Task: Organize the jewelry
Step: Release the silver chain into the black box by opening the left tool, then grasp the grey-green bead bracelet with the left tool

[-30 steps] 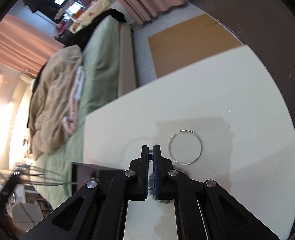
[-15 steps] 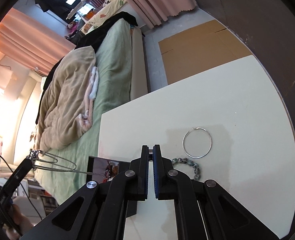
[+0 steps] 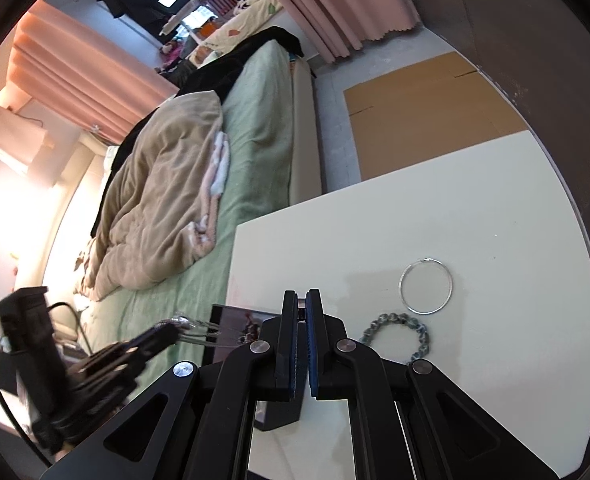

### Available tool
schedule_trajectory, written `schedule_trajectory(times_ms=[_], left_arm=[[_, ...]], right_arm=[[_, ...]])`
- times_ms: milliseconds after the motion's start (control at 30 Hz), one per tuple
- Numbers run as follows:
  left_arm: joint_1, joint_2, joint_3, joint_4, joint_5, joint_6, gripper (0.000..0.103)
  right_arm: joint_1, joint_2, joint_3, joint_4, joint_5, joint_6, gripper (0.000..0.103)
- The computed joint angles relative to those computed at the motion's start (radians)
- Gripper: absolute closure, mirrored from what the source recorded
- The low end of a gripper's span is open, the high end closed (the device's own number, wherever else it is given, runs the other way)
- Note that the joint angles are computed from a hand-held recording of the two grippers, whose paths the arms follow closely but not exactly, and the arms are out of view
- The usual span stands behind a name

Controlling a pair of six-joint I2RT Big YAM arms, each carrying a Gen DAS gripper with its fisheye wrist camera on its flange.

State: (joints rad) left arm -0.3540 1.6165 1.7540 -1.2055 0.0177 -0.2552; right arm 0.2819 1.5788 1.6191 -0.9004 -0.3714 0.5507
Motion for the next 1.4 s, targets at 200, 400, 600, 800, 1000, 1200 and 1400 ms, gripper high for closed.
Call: schedule_trajectory(times_ms=[200, 400, 600, 800, 1000, 1200, 1400], left_arm=[[0.018, -0.013, -0.006, -0.001, 0.049, -0.017, 0.043], [0.045, -0.068, -0.045, 0.039, 0.042, -0.036, 0.032], [0.076, -0.105, -0.078, 0.039, 0.048, -0.036, 0.032], [0.101, -0.142, -0.118, 0.040, 0.058, -0.046, 0.032], [0.102, -0.169, -0.134, 0.045, 0.061, -0.045, 0.032], [0.070, -0.170, -0.121, 0.051, 0.061, -0.038, 0.032], [0.020, -0.143, -0.093, 0.050, 0.067, -0.041, 0.032]], right_arm=[[0.012, 0.004, -0.001, 0.006, -0.021, -0.010, 0.097], [0.041, 0.010, 0.006, 0.027, -0.063, -0.026, 0.097], [0.078, 0.036, 0.027, 0.031, -0.092, -0.034, 0.097], [0.097, 0.066, 0.046, 0.029, -0.134, -0.026, 0.076], [0.092, 0.046, 0.024, 0.041, -0.112, -0.019, 0.046], [0.061, -0.007, -0.047, 0.056, -0.102, 0.004, 0.046], [0.016, -0.067, -0.104, 0.069, -0.065, 0.029, 0.046]])
